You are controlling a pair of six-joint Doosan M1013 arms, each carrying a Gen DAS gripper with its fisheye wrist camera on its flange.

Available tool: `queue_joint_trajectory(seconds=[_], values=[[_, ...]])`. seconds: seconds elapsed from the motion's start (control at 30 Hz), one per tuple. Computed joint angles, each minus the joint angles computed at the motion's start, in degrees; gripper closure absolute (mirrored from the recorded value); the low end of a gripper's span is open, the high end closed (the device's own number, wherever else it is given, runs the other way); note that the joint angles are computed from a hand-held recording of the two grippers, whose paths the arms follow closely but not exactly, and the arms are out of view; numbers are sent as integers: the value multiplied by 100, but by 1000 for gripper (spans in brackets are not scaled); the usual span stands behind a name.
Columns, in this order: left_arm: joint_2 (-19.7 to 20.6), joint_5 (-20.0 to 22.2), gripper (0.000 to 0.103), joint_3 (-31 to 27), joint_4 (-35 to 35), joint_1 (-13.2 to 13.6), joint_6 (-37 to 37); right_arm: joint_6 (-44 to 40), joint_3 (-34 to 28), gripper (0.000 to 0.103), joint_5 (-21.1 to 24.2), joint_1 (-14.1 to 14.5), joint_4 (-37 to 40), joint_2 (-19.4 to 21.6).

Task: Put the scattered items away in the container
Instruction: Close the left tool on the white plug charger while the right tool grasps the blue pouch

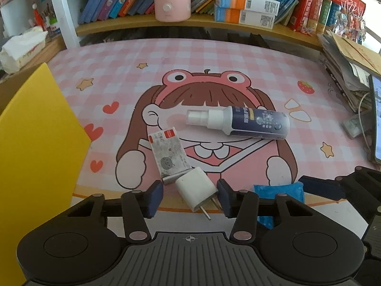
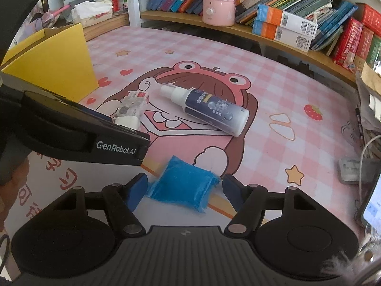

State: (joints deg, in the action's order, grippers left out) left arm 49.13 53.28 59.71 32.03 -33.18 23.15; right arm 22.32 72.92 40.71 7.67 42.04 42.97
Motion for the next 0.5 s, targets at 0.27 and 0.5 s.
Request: queue_joint_trajectory(seconds=[0.27,0.5], values=[[-17,-43,67,55,85,0,-89,-14,9,37,33,1,8,-6],[-131,-115,68,204,163,-34,-181,-204,63,43,5,-16,163,-26]])
